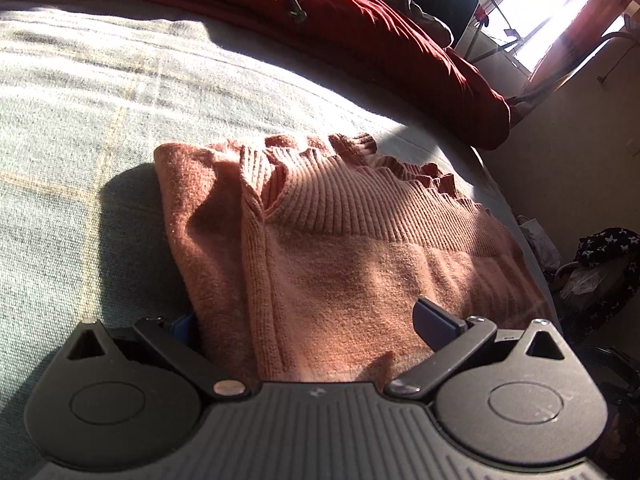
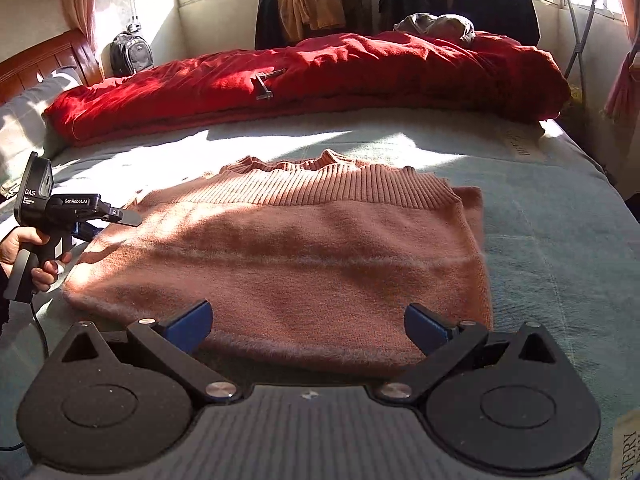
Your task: Fold clothes
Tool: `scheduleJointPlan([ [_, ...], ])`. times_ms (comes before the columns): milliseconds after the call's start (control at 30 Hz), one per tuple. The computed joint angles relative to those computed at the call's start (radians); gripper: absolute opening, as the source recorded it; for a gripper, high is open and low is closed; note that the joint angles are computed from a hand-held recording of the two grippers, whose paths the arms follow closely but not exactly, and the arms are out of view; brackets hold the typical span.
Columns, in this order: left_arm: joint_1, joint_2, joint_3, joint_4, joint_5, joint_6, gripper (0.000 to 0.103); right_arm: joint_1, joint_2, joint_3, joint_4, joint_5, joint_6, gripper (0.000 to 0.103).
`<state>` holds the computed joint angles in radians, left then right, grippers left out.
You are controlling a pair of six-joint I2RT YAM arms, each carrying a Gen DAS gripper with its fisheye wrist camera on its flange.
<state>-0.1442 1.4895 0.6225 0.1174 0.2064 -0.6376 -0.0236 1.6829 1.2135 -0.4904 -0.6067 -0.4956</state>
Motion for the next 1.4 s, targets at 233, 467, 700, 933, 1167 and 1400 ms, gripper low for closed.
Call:
scheduleJointPlan([
  [233,0.017,0.006,-0.007,0.021,0.025,0.008,0.102,0.065,0.121,0.089,0.076,-0.004,0.072,0.103],
  [467,0.006,0.005,-0.009,0.023,0.007,0.008,0.102,0.143,0.226,0.281,-0.005,-0.019,0.057,0.103],
  [700,0.017,0.001,-0.023,0.044,0.027,0.011,0.102,0.112,0.214,0.212,0.030,-0.012,0.149,0.103],
  [933,0.040,0.001,-0.045,0.082,0.066,0.023,0.102,0.113,0.222,0.211,0.083,0.049,0.236,0.103],
  [1167,0.019,0.011,-0.002,0.019,0.032,0.016,0.102,0.116,0.257,0.280,0.064,0.053,0.132,0.103],
  [1400,0.008,0.014,0.014,-0.005,0.013,0.014,0.102,0.094,0.310,0.320,0.062,0.014,0.148,0.103],
])
